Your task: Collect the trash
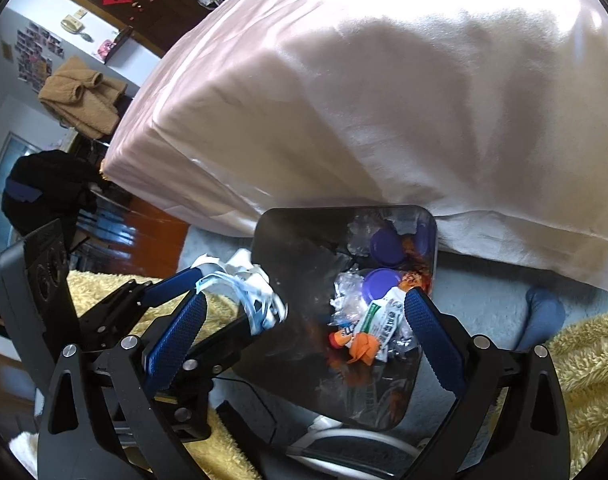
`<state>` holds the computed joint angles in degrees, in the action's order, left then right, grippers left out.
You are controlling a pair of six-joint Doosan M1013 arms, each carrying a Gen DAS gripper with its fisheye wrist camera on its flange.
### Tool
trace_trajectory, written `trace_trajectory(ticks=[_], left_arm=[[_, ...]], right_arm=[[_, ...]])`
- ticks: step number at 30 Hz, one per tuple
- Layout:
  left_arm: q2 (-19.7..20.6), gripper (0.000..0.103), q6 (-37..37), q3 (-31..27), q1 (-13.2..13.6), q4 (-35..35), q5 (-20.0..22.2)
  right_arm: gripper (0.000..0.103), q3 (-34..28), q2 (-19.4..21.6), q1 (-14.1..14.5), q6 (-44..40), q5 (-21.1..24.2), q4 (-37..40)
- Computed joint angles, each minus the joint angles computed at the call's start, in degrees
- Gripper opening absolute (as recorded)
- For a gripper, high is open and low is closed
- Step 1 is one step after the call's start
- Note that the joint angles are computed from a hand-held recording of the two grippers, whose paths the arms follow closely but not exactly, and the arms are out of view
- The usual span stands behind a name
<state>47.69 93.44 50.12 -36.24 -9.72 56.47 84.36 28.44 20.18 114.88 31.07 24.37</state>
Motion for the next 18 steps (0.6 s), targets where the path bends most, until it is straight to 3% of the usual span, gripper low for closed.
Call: trace_trajectory(ticks=[3, 8, 14, 18], left_arm=[[0.1, 0.085, -0.2, -0.1, -0.1, 0.8, 0.0], [0.3, 0.085, -0.5, -0.4, -0.2, 1.3, 0.4], [-0.6, 0.085, -0.6, 0.4, 0.3, -0.1, -0.3], [-3.0, 0.086, -2.3, 2.0, 0.8, 0.0, -3.8]], right_arm=[[0.099, 0.8, 0.0, -0.7, -5.9, -0.5, 8.1], [0.099, 1.1, -0.2, -0.7, -3.7, -1.0, 6.4], [0.099, 1.2, -1.1, -0.1, 2.5, -1.5, -1.7], [0.099, 2.7, -3.8, 0.3, 13.9, -4.7, -14.3]])
